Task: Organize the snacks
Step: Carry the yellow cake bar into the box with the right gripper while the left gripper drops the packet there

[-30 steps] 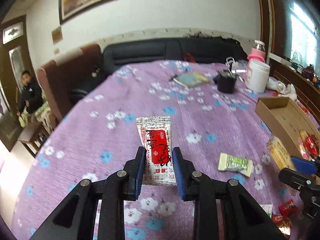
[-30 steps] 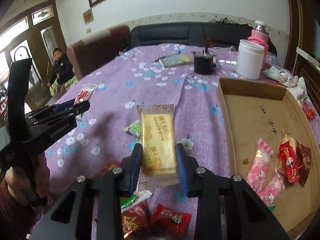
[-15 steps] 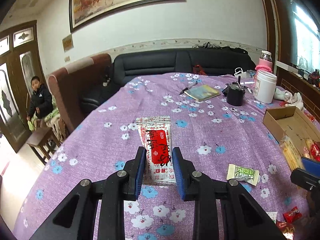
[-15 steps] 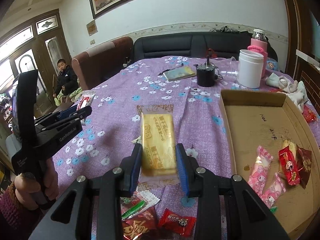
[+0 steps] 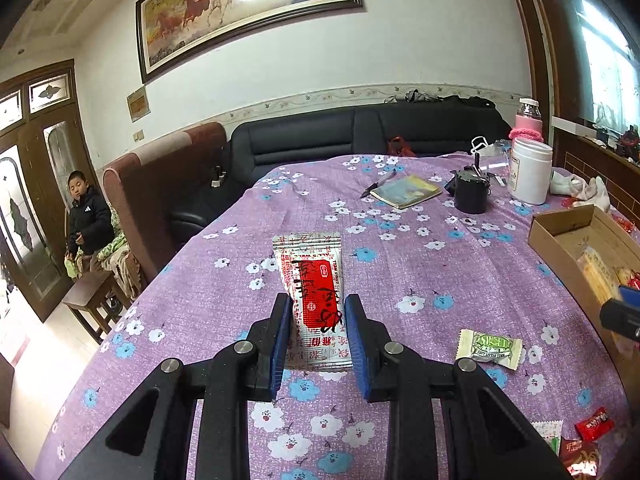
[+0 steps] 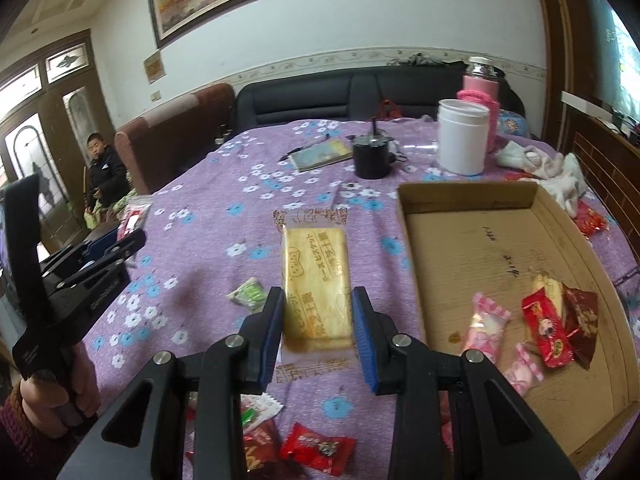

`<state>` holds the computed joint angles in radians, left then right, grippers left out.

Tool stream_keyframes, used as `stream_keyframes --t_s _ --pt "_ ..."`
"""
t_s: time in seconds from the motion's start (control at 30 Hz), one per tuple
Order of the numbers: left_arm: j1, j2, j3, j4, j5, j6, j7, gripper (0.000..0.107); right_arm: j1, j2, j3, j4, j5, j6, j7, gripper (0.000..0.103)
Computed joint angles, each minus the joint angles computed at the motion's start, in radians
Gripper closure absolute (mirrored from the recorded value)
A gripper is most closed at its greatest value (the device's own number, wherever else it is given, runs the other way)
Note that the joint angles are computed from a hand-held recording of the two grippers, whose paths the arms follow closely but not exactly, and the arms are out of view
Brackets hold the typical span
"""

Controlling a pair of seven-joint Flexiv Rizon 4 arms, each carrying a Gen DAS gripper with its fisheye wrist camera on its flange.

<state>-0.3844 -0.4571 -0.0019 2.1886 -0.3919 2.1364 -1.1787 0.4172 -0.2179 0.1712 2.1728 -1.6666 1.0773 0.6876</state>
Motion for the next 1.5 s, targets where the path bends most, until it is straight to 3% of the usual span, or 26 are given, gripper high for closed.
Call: stream_keyframes --t_s 0.63,0.77,1.0,1.13,1.5 --pt "-0.023 -0.012 -0.007 0.011 -0.037 0.070 0.053 0.078 -0.041 0.069 0.000 0.069 0.029 -0.031 0.064 0.070" --pt "0.002 0.001 -0.027 0.015 -0.008 0.039 0.036 0.078 -0.056 0.082 -0.001 0.084 0.035 -0.034 0.073 0.070" --pt "0.043 0.037 -0.054 0.017 0.074 -0.025 -0.024 0.078 -0.017 0.096 0.020 0.100 0.184 -0.169 -0.032 0.070" --pt "0.017 0.045 -0.039 0.012 0.083 -0.044 -0.021 0.078 -0.018 0.102 0.016 0.105 0.190 -0.170 -0.034 0.071" --pt "0.017 0.108 -0.083 -0.001 0.178 -0.136 -0.071 0.078 -0.005 0.119 0.026 0.115 0.231 -0.218 -0.054 0.071"
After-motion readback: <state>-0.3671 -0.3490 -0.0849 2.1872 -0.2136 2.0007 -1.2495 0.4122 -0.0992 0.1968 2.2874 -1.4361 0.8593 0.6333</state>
